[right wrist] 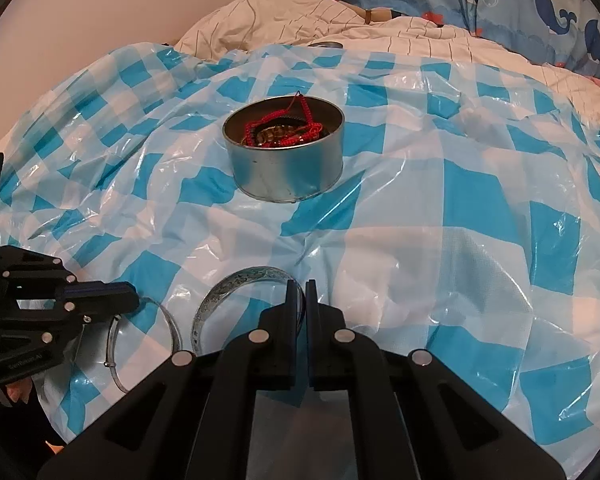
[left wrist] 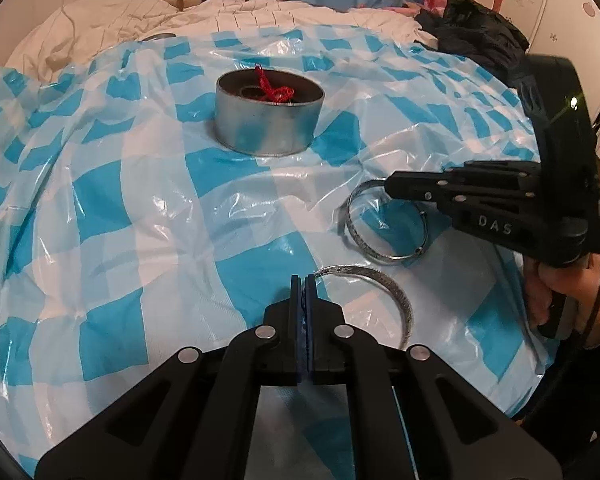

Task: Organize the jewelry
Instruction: 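Move both tools to the silver bangles and close on them, then carry the silver bangles over the tin with both tools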

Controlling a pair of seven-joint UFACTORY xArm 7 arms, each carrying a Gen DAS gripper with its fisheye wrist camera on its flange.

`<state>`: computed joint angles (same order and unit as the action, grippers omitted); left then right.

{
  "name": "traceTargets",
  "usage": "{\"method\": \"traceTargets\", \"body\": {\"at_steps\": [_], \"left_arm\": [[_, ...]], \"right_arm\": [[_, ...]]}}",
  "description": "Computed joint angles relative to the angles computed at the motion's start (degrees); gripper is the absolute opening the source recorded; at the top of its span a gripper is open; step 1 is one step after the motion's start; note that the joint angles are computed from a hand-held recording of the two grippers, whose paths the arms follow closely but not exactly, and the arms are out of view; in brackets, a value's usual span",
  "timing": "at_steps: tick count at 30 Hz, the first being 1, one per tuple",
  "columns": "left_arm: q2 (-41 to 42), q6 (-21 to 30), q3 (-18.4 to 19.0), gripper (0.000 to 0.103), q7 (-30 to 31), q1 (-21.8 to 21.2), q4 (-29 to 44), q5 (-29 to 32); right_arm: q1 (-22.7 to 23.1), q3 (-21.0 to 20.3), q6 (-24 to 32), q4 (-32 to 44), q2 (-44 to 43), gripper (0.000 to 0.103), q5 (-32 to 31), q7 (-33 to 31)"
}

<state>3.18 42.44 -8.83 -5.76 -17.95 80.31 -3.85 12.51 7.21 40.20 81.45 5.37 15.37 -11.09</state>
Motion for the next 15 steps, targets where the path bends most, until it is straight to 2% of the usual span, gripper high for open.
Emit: {"method": "traceTargets", "body": {"at_steps": [4, 9, 11, 13, 14, 15], "left_arm": [[0.45, 1.70, 0.05, 0.006, 0.03, 0.15, 0.38, -1.40], [0.71, 1.20, -0.16, 0.036, 1.41, 0.16, 0.28, -3.10], [0.81, 0.90, -0.39, 0.042, 2.02, -0.22, 0.13, -2.35], [1.03, 0.92, -0.44, 0.041, 1.39, -0.71, 0.14, -0.14], [1.14, 1.10, -0.39, 0.025, 0.53, -0.95, 0.24, 1.34], [1.49, 1.93, -0.35, 0.005, 0.25, -1.11, 0.92, 2.44]], "right_arm": [[-0.07, -0.03, 1.85, 0.94, 0.93, 0.005, 0.06, 0.67], [-0.01, 0.11, 3.01, 1.34, 1.30, 0.010, -0.32, 0.57], [0.18, 0.23, 3.05, 1.29, 1.28, 0.014, -0.73, 0.13], [0.52, 0.21, 2.52, 0.84, 1.07, 0.014, -2.17, 0.38], [0.64, 0.21, 2.14, 0.50, 0.86, 0.014, -2.63, 0.46], [0.70, 0.17, 1.80, 0.30, 0.72, 0.013, -2.94, 0.63]]}}
